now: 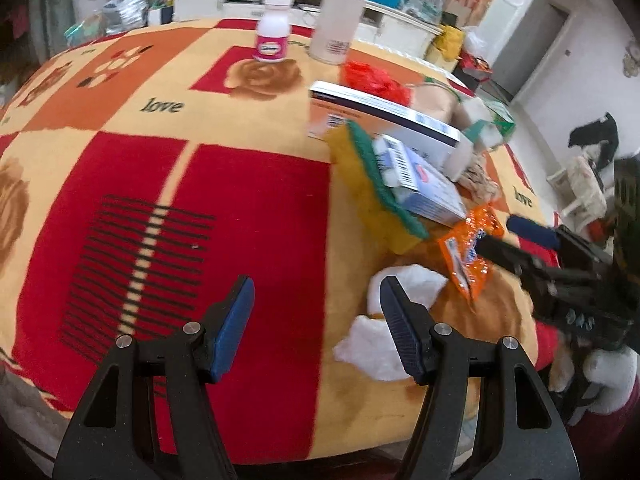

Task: Collect trash
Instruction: 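Return both tools from the bin to the table, then grasp the white tissue with the left tool while the right tool grasps the orange snack wrapper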

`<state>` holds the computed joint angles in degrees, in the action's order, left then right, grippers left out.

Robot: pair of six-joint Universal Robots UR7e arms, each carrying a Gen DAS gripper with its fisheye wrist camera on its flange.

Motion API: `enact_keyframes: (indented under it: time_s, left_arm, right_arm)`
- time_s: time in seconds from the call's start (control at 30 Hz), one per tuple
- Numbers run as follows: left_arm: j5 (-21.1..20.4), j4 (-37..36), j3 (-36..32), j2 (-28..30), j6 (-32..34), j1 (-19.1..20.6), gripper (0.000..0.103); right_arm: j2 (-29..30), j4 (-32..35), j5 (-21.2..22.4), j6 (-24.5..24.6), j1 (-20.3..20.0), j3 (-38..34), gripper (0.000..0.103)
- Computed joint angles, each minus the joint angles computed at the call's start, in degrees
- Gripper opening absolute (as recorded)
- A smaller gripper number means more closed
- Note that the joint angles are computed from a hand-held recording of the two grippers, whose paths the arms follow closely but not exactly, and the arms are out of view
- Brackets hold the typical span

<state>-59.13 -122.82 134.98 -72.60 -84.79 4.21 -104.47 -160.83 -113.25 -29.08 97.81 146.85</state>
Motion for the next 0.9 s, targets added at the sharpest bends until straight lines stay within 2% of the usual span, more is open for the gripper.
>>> enact_keyframes:
  time_s: [0.03, 0.1, 0.17, 0.3, 0.4, 0.5, 0.53, 0.63, 0.7, 0.8, 0.9]
  left_arm:
    - [-0.1, 0.9, 0.2, -0.7, -0.9, -0.1, 0.064]
    - [-0.2, 2.0, 0.6, -1.5, -2.1, -0.3, 0.064]
    - [-0.4, 2.3, 1.1, -2.2, -2.6, -0.7, 0.064]
    - [-1.0, 1.6, 2.0, -2.8, -2.9, -0.6, 0.064]
    - [-1.0, -0.9, 2.7, -2.8, -2.4, -0.1, 0.064]
    - [-0.7, -6.1, 3.5, -2.1, 0.2, 0.3, 0.064]
    - [-0.9, -8.7, 3.8, -1.5, 1.6, 0.5, 0.064]
    - [-1.9, -14.6, 3.9, 0.5, 4.8, 1.1, 0.064]
    - [-2.8, -17.4, 3.6, 1.9, 7.0, 1.5, 0.064]
    - [-3.8, -20.4, 3.1, 3.7, 10.8, 1.7, 0.064]
    - [-3.8, -18.9, 1.6, 5.8, 14.1, 1.6, 0.064]
  right_arm:
    - [2.3, -2.9, -0.8, 0.6, 1.1, -0.1, 0.078]
    - [8.4, -8.8, -5.1, 1.5, 3.2, -0.6, 0.078]
    - [12.8, -11.0, -7.9, 1.9, 3.8, -1.0, 0.078]
    - [11.1, -8.2, -10.5, -0.7, 2.4, -0.3, 0.078]
    - [4.4, -0.9, -11.5, -3.8, 0.6, 0.6, 0.078]
    - [-1.3, 0.3, -15.8, -9.2, -2.2, 1.8, 0.078]
    - [-3.8, 1.8, -15.5, -9.9, -3.9, 1.7, 0.078]
    - [-13.1, 10.1, -8.3, -10.4, -9.5, 0.2, 0.078]
    - [-17.4, 12.5, -4.1, -10.7, -12.2, -0.2, 0.078]
    - [-21.3, 14.6, 1.4, -10.8, -16.0, -0.5, 0.079]
    - [-21.1, 16.6, 3.6, -8.5, -18.2, -1.2, 0.083]
